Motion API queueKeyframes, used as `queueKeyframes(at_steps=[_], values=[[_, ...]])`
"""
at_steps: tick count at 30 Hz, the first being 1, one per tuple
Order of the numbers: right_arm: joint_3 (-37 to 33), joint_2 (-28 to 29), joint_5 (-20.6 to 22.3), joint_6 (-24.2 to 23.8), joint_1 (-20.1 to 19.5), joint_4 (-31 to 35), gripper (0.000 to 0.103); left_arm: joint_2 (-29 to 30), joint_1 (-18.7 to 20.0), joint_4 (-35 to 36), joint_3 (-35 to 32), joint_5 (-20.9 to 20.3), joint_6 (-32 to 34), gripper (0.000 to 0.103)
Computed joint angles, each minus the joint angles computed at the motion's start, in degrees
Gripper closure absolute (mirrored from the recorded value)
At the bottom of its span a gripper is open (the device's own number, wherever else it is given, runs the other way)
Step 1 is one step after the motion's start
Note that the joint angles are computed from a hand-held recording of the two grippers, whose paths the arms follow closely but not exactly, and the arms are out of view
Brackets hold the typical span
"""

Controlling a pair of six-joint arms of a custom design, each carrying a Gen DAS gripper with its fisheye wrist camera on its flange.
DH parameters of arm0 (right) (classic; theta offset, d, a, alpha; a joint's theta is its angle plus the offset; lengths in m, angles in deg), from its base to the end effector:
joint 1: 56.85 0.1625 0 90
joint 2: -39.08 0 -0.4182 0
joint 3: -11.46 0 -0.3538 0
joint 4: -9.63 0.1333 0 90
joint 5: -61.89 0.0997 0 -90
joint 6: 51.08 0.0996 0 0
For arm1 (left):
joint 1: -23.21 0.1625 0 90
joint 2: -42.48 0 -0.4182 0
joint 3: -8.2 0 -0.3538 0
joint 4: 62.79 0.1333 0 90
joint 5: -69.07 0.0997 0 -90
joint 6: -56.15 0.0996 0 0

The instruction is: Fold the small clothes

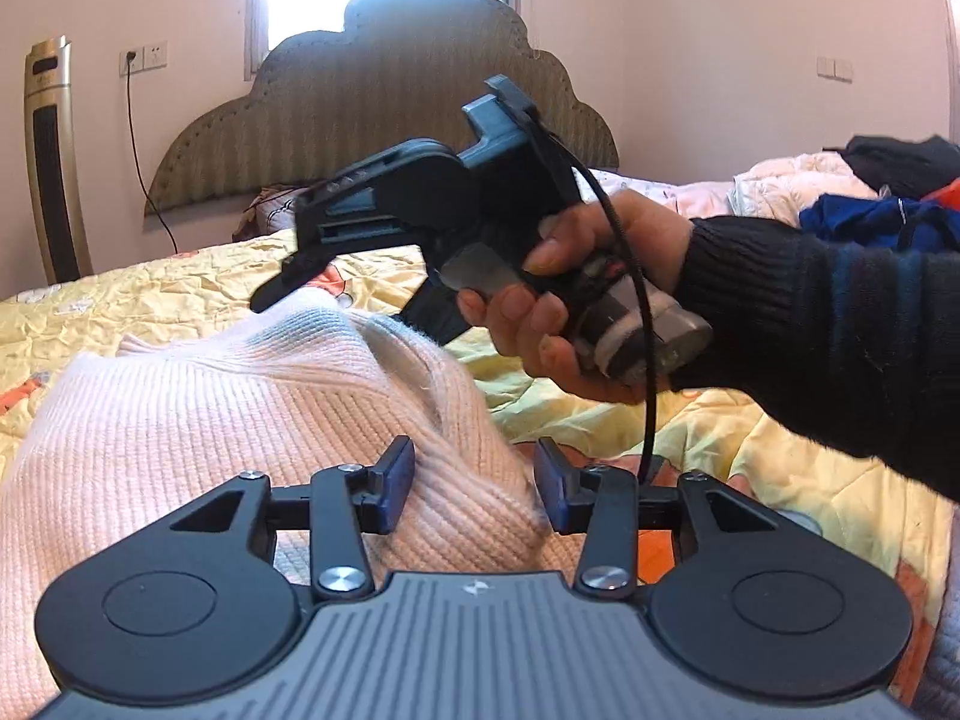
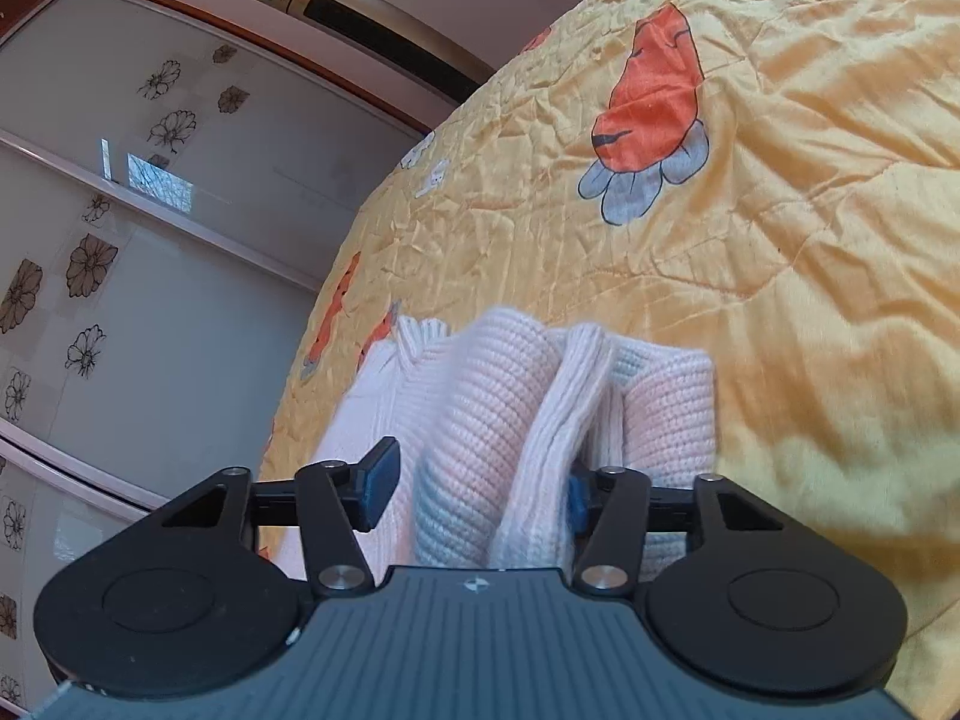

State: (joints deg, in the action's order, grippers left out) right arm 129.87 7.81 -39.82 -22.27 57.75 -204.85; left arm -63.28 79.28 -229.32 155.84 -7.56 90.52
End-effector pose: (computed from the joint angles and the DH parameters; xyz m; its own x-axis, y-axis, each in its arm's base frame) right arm 0.3166 -0.4198 0.0091 -0.9845 0.0893 -0.1509 0.1637 0.7759 -0.6092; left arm -0.0305 -0.3253 0.3058 -0.4676 0.7435 -0.4780 0.8762 0.3184 -0.3619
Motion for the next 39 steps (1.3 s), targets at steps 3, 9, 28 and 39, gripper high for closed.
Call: queueKeyframes(at_steps=[3, 9, 28, 39], values=[[-2.1, 0.0, 0.3, -1.6, -0.4, 2.7, 0.038, 0.8, -0.2, -3.0, 1.5, 0.9, 3.0, 0.060], [-5.2, 0.5, -5.7, -9.1, 2.8, 8.3, 0.076, -1.2, -0.8, -2.1, 0.9, -2.0, 3.0, 0.099], [8.9, -0.4, -7.5, -0.1, 6.7, -17.4, 0.030, -1.7, 19.6, 32.3, -20.6, -23.3, -28.2, 0.021], [8.5, -1.5, -12.9, 4.3, 9.8, -13.9, 0.029, 6.6, 24.7, 34.5, -21.4, -27.9, -58.9, 0.022]])
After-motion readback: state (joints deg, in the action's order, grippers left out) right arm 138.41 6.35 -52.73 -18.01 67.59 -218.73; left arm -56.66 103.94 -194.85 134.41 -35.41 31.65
